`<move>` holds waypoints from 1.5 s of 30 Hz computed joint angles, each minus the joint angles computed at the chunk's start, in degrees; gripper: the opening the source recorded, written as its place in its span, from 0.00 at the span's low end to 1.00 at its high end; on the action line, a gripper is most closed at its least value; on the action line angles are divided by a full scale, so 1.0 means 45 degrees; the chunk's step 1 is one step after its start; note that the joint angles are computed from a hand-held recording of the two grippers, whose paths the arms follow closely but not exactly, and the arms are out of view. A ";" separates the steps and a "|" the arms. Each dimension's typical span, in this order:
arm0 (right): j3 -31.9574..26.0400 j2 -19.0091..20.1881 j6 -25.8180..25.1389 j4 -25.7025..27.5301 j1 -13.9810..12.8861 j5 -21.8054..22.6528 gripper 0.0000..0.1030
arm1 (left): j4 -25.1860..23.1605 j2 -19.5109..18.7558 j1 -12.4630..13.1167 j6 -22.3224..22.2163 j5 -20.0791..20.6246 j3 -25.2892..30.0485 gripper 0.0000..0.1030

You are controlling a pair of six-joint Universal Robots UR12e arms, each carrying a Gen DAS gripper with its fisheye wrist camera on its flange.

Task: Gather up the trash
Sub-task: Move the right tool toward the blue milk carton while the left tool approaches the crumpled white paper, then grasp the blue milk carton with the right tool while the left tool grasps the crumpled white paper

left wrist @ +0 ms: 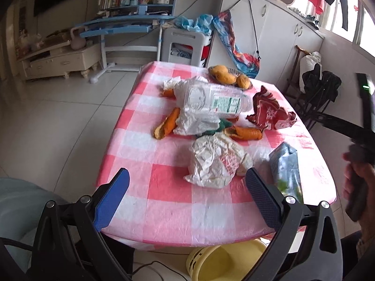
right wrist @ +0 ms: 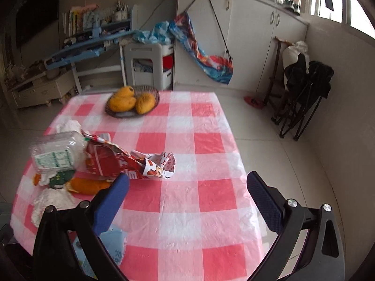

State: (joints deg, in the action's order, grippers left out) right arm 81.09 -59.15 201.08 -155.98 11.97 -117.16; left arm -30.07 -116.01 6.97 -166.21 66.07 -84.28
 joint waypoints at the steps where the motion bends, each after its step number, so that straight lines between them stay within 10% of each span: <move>1: 0.0387 -0.0236 -0.0051 -0.0744 0.0123 -0.0004 0.94 | -0.0064 0.0006 -0.0022 -0.0023 0.0041 0.0094 0.93; 9: 0.1192 -0.0332 -0.1198 -0.3378 0.0579 0.1335 0.94 | 0.0920 -0.0045 -0.0126 0.0298 0.0038 0.0268 0.93; 14: 0.0858 -0.0002 -0.1730 -0.3434 0.0747 0.1616 0.94 | -0.0249 -0.0278 -0.0035 -0.0196 0.0038 0.0500 0.93; 45: 0.0652 0.0047 -0.0599 -0.1215 0.0607 0.3022 0.94 | 0.0043 -0.0363 -0.0221 0.0135 0.0428 0.0425 0.93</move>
State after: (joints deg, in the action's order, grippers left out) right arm 84.03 -58.94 198.39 -161.45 14.70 -103.56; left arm -29.87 -117.64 5.98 -165.60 67.99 -82.37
